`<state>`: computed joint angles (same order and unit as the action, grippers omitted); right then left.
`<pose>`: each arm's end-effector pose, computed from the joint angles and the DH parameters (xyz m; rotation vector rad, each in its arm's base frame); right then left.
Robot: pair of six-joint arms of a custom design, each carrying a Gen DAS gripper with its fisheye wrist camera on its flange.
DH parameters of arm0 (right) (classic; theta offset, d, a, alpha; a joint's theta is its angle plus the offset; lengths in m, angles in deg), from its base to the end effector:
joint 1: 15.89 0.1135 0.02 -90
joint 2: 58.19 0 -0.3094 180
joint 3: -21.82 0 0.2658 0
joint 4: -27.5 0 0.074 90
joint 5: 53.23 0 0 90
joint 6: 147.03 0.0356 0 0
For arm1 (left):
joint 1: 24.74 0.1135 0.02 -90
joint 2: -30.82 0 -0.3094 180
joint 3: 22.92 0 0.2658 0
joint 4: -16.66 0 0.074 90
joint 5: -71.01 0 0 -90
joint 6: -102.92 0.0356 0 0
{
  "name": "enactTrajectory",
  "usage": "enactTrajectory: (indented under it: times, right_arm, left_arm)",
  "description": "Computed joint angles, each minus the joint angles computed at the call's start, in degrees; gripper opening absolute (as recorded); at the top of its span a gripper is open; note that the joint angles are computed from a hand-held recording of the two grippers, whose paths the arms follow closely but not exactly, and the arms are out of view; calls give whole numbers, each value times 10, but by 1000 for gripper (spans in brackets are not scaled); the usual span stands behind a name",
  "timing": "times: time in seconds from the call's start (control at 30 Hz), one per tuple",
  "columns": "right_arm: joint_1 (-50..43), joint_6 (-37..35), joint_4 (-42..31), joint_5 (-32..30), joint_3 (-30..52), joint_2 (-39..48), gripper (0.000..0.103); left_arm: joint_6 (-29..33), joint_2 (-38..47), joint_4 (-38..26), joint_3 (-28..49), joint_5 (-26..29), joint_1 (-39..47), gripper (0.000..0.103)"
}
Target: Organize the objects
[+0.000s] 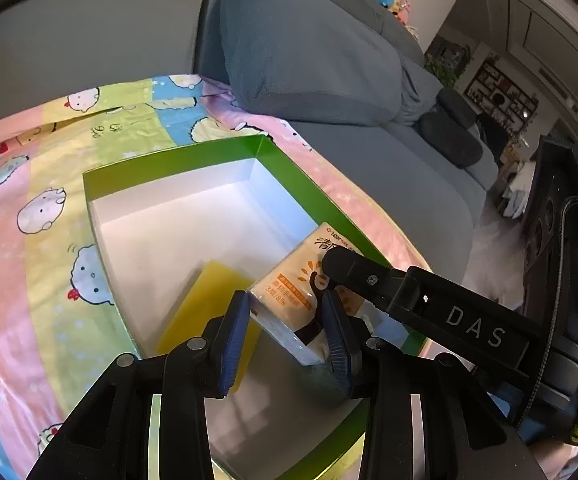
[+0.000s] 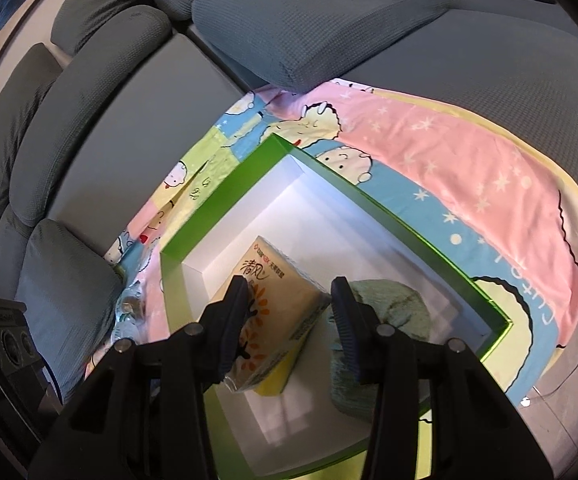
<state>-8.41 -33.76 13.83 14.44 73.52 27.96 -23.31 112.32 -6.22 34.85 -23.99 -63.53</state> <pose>0.2856 0.0511 0.1922 0.1529 2.4465 0.7132 0.2302 -0.1810 0.2330 0.0121 2.4430 -0.5071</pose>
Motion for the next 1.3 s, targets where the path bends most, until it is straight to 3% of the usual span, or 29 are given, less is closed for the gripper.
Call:
enactTrajectory:
  times: [0.9, 1.3]
  right_arm:
    - [-7, -15, -60, 27, 15, 16, 44]
    - [5, -14, -67, 68, 19, 20, 44]
  left_arm:
    - [-10, 54, -12, 18, 44, -26, 39]
    - [-17, 67, -16, 25, 25, -43, 39]
